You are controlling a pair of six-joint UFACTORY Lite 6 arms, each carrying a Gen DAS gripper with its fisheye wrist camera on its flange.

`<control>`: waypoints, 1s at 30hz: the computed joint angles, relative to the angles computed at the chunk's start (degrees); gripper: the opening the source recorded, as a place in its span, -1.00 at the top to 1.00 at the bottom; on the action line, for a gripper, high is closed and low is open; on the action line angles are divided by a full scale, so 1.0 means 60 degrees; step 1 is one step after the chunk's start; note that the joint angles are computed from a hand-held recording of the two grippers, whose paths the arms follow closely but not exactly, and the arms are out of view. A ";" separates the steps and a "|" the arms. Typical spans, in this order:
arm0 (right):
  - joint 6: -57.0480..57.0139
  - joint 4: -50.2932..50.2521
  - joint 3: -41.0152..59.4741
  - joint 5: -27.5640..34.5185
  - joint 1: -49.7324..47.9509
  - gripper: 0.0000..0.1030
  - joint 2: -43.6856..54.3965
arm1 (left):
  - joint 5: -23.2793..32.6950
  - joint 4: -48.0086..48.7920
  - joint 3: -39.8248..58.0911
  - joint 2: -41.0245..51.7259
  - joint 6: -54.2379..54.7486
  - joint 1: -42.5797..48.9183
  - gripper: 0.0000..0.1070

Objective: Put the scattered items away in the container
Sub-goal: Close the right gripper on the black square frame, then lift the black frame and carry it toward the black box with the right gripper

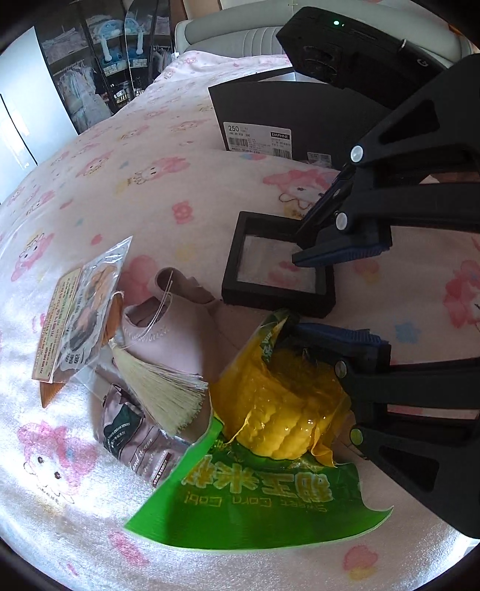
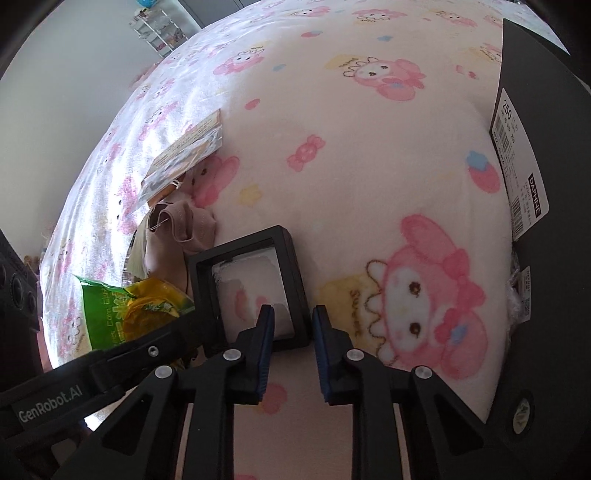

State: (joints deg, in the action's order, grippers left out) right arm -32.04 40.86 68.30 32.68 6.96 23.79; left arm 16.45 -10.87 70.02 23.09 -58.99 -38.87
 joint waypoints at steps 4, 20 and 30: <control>-0.0696 0.0464 -0.0732 0.0267 -0.0228 0.77 -0.0842 | 0.0241 0.0039 0.0289 0.0204 0.0066 -0.0112 0.42; -0.1446 0.0637 -0.3809 0.0814 -0.1830 0.77 -0.3775 | 0.1066 0.0194 0.0970 0.0495 0.0201 -0.0711 0.36; -0.1351 0.1312 -0.3036 -0.0417 -0.1067 0.77 -0.2457 | 0.1256 -0.0006 0.1575 0.1162 0.0656 -0.0598 0.67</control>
